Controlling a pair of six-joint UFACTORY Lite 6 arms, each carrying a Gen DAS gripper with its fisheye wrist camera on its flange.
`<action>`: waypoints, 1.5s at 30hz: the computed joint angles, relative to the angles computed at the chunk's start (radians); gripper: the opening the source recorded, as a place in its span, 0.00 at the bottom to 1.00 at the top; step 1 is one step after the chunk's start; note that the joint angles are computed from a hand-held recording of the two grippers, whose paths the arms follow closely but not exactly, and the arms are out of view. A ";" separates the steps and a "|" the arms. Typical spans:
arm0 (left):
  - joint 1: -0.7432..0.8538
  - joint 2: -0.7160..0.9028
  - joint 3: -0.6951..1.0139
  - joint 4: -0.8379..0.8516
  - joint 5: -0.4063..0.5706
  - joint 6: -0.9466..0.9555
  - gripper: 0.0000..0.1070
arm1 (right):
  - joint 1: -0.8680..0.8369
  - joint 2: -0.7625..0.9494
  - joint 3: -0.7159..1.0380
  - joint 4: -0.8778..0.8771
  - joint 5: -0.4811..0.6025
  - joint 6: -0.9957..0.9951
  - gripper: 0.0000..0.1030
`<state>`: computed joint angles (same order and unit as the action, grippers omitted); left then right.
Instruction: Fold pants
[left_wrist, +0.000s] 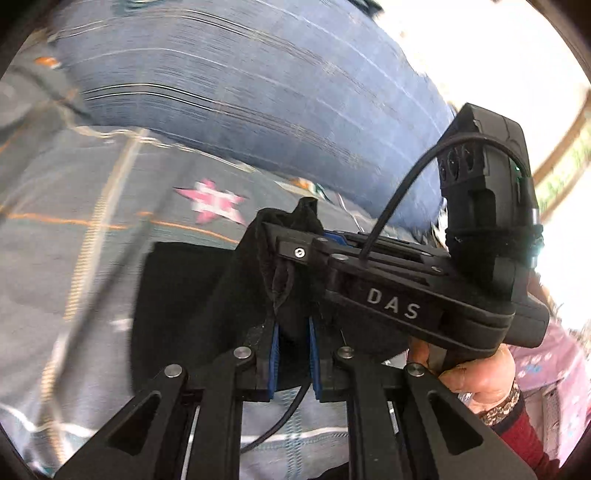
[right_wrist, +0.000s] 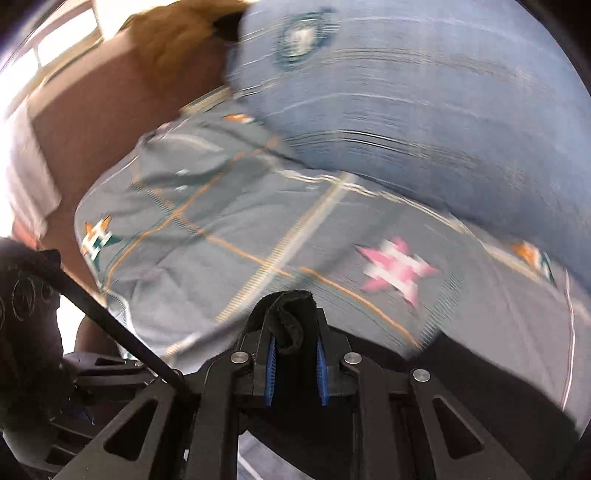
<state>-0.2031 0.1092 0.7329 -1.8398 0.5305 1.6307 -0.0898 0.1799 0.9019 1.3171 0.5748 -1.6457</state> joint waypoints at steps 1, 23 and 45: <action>-0.057 0.042 0.041 -0.032 -0.037 0.020 0.12 | -0.055 0.018 -0.003 0.022 0.028 -0.038 0.18; 0.192 -0.344 -0.202 0.491 0.056 -0.355 0.42 | -0.533 -0.075 -0.179 0.075 0.330 -0.100 0.47; 0.426 -0.413 -0.293 0.527 0.058 -0.256 0.43 | -0.412 -0.415 -0.514 0.375 0.103 -0.172 0.35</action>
